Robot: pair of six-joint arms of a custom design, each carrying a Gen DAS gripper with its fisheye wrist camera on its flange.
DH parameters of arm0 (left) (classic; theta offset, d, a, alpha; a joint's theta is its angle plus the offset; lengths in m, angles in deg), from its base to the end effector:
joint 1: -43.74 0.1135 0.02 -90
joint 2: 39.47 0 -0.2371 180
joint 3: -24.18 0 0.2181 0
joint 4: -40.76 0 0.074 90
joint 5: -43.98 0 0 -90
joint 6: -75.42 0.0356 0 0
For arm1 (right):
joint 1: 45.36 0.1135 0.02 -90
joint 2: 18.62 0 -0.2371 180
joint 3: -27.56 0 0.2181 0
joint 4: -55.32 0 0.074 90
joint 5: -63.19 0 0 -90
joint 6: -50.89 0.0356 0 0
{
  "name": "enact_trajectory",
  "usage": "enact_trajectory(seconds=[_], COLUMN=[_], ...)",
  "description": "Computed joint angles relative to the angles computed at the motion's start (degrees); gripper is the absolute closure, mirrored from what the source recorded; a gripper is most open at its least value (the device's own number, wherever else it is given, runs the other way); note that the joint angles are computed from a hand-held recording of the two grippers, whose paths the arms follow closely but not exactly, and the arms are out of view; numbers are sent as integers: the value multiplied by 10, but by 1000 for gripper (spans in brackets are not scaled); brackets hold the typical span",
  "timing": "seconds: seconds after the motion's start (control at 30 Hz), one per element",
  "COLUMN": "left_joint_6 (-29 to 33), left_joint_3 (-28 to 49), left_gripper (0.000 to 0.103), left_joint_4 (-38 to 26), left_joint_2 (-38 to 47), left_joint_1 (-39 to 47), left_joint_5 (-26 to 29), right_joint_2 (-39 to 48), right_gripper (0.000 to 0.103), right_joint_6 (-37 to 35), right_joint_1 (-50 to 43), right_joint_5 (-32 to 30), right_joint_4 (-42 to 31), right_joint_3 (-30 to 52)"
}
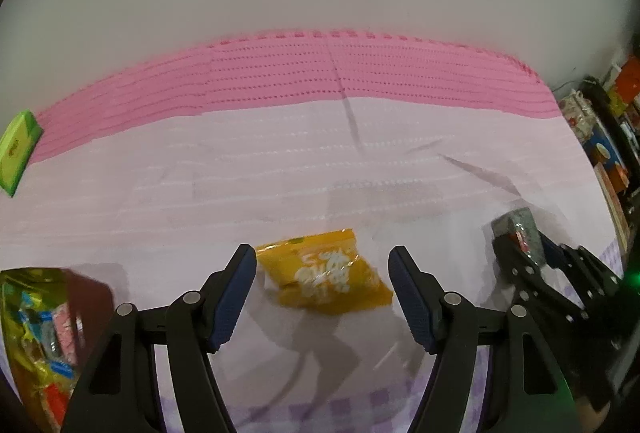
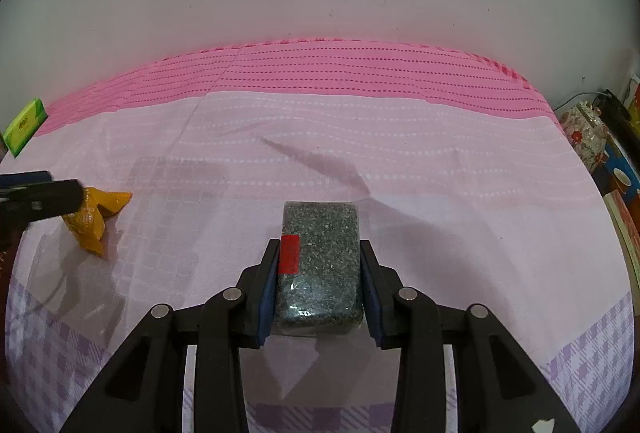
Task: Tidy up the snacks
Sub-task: 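Hold the grey-green block in the right tool while the left tool grasps the yellow bag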
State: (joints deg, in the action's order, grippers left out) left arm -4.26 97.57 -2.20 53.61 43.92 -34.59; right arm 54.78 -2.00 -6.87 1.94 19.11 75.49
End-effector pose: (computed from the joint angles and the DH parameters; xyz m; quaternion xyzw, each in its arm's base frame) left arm 0.2881 -0.0061 0.1801 0.1089 0.9610 -0.0748 0.2431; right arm 0.1665 0.1105 0.1543 0.0494 0.9399 -0.0450 0.3348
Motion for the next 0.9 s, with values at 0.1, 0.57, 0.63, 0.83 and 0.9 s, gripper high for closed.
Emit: enact_trajectory(seconds=[0.1, 0.57, 0.63, 0.83, 0.9], left_joint_6=[-4, 4, 9, 17, 23], left_joint_3=[4, -33, -36, -59, -70], left_gripper=[34, 46, 47, 47, 47], left_joint_4=[10, 45, 44, 37, 32], left_joint_2=[20, 28, 25, -4, -19], left_joint_1=[-12, -12, -7, 3, 12], left_joint_5=[-14, -37, -35, -38, -37], right_joint_2=[0, 1, 0, 0, 0], right_gripper=[69, 68, 68, 68, 68], right_joint_6=[1, 0, 0, 0, 0], right_joint_1=[1, 0, 0, 0, 1], right_joint_5=[0, 0, 0, 0, 0], right_joint_4=[-1, 0, -1, -1, -1], right_joint_3=[1, 1, 1, 1, 1])
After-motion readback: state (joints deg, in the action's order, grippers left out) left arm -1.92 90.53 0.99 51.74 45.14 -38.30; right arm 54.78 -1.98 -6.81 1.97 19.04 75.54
